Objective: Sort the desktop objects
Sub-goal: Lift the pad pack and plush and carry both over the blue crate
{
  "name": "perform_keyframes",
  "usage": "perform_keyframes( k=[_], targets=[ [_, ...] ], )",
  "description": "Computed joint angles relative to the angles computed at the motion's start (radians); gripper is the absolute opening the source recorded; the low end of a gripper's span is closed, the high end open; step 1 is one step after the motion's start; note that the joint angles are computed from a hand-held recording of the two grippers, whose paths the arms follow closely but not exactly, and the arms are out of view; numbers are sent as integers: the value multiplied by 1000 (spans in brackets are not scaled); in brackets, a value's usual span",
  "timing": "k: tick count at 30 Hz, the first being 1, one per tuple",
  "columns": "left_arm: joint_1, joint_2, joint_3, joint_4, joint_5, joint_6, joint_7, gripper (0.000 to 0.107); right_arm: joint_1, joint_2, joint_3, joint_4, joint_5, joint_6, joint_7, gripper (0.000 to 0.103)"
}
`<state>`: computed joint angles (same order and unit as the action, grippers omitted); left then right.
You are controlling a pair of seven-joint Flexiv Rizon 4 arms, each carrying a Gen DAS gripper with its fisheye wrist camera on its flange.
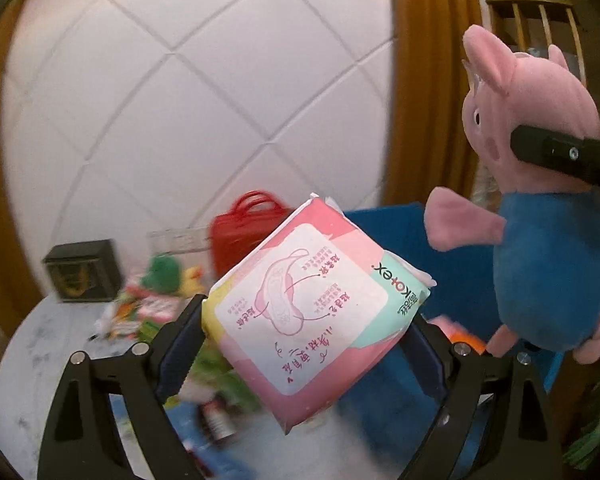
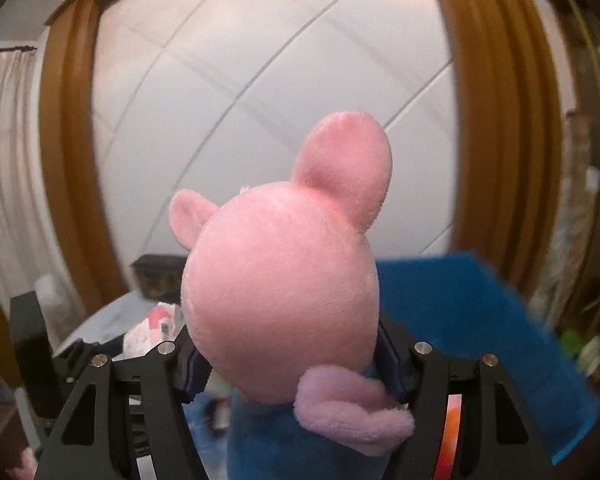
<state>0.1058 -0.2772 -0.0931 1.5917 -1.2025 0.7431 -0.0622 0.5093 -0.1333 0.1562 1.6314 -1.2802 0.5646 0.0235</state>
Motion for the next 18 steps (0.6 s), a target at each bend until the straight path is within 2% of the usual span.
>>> perform_keyframes(
  k=[2,3,8,10,13,15,17,18],
  targets=[
    [-42,-1,-15,-35,62,13,-102,91,-35,42,-10,20,19,1,-59,67],
    [-71,-13,-24,-71,116,21,-195,91,-63,64,-18,31,33,12,-96,67],
    [-149,-122,-60,-265,339,-42,-567,91,-210,126,-46,91,82,128,-212,67],
    [-207,-176,-59,-323,450,13,-694,91,-277,140,-67,126,102,198,-237,67],
    [-273,-258,-51,-394,616,58,-811,91,-360,116,-98,161,137,320,-255,67],
    [-322,-325,-31,-440,731,87,-882,91,-407,89,-120,192,141,419,-221,67],
    [-343,-380,-21,-487,814,88,-916,91,-430,45,-135,207,132,466,-178,67],
    [-356,-403,-12,-490,854,119,-930,91,-439,16,-148,214,118,481,-157,67]
  ],
)
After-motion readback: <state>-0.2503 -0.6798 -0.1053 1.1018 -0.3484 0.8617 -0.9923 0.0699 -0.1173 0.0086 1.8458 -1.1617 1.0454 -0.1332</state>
